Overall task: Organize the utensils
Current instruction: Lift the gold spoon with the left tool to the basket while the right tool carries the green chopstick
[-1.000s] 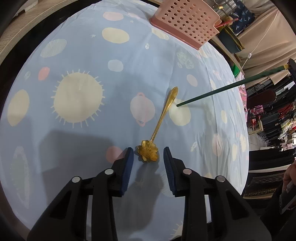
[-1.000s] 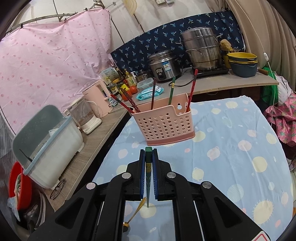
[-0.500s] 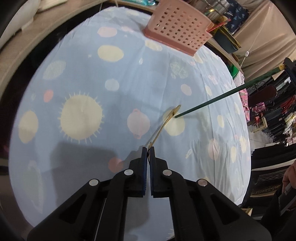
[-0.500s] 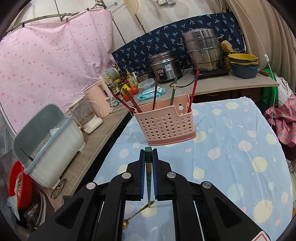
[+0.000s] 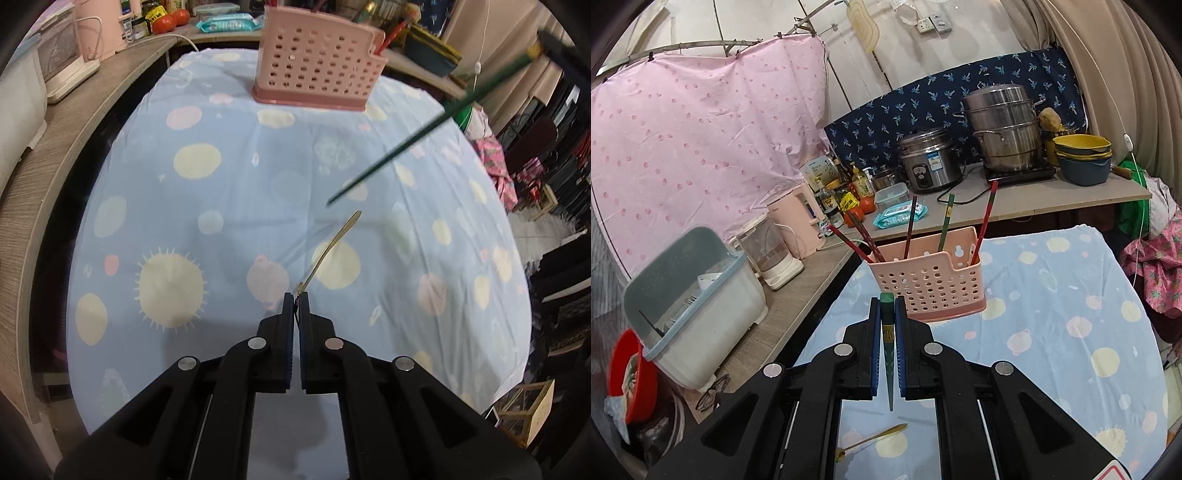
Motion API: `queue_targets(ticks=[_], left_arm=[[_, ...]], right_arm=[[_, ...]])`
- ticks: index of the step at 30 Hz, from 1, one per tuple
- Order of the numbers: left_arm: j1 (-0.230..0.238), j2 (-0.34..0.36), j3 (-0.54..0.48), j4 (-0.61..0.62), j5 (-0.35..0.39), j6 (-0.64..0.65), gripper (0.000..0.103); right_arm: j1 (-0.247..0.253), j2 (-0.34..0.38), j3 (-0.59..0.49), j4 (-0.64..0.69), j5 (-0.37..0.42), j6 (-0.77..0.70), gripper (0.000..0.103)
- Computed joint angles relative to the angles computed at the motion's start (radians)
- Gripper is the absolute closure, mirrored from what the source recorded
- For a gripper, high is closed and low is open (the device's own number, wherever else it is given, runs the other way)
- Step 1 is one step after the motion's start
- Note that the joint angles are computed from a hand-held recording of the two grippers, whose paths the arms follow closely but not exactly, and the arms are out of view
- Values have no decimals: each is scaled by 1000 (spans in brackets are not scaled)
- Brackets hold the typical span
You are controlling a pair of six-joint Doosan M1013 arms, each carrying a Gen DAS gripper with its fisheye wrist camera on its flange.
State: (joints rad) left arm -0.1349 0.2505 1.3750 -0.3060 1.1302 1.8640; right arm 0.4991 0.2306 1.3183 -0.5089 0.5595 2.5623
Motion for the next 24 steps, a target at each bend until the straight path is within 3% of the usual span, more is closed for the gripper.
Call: queue_targets(ticks=[15,24], left_arm=[[7,21,-119,-105,-83,13,101],[-16,78,-245,-75,-116,26,101]], right_arm=[[2,7,17,139,3,-96,95],[-15,37,-40,77,0,-94,96]])
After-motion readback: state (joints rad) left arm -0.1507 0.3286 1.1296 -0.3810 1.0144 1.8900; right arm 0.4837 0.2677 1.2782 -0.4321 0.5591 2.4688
